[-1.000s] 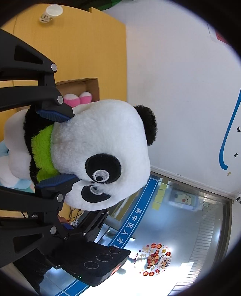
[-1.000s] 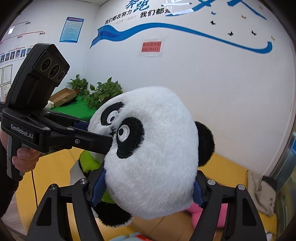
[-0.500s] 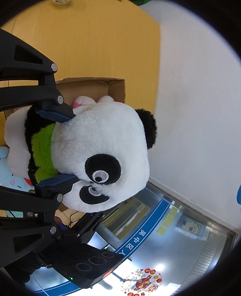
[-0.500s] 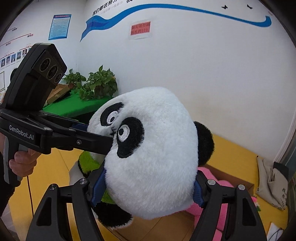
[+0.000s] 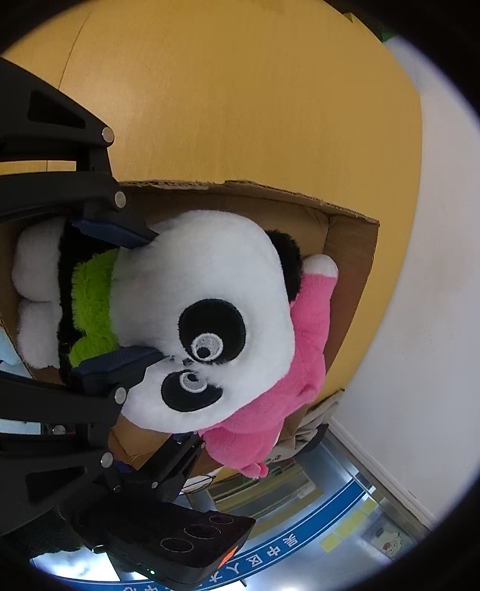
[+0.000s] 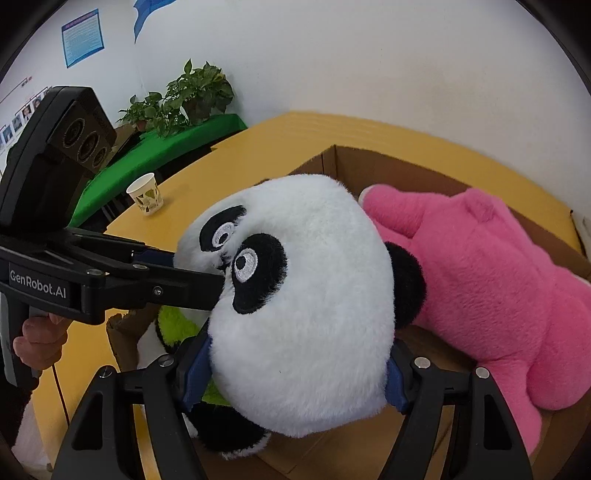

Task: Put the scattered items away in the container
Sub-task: 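Lift the panda with both grippers and lower it into the box, then open both grippers to release the panda beside the pink bear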

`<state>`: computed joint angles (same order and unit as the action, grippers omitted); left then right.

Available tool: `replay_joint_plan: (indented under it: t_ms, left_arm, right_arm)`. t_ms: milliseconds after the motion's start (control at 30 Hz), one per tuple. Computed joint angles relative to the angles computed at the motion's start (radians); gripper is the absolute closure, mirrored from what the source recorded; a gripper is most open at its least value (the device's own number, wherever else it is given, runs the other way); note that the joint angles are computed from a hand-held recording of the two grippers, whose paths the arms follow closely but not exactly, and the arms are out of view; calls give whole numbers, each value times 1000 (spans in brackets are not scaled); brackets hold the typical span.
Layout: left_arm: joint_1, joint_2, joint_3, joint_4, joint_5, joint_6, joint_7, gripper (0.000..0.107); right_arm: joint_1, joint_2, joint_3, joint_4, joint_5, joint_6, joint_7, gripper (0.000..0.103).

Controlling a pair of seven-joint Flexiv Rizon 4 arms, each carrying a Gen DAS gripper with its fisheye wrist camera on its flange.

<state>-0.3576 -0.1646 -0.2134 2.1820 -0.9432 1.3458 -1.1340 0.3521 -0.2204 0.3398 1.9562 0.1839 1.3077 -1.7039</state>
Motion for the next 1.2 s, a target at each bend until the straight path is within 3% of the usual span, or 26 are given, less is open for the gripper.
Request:
replay_joint_plan:
  t_ms: [100,267,367,433,533,600,700,767,867,1033,1200]
  left_arm:
    - [-12,7,1,11,-6,31,-45,58]
    - [-26,28,41,-5,211,48,-228,59]
    - [-33,81,76,7,388,74,-365,58]
    - [-32,128,115,-11,612,57,-530,56]
    - [7,239,107,-54,993,11,-811,39]
    - [64,320,43,-79,1201,-20,-983,24]
    - [201,469,-136,-115,1505,-159,-1284,24]
    - [237,545,-218,-109,1582,-251,-1392,24]
    - [247,595,-301,-87,1618,-318,-1508,24]
    - [200,568,-350,-78,1623,-346,-1524,24]
    - [142,515,-321,-93,1641,-276,-1522,24]
  right_arm:
    - [19,-17,-19,-12,-38,3,27,22]
    - [56,19,-74,60,-172,48,160,11]
    - [33,89,-60,107,-169,63,187,9]
    - [18,145,-43,117,-131,53,168,6]
    - [12,271,-74,226,-350,138,323,0]
    - [-63,371,-51,308,-548,209,455,0]
    - [-212,537,22,404,-710,252,619,0]
    - [-288,656,64,463,-737,234,712,0]
    - [-287,807,67,541,-697,137,796,0]
    - [-273,923,62,610,-673,-24,858,0]
    - [-218,971,9,639,-628,-69,829,0]
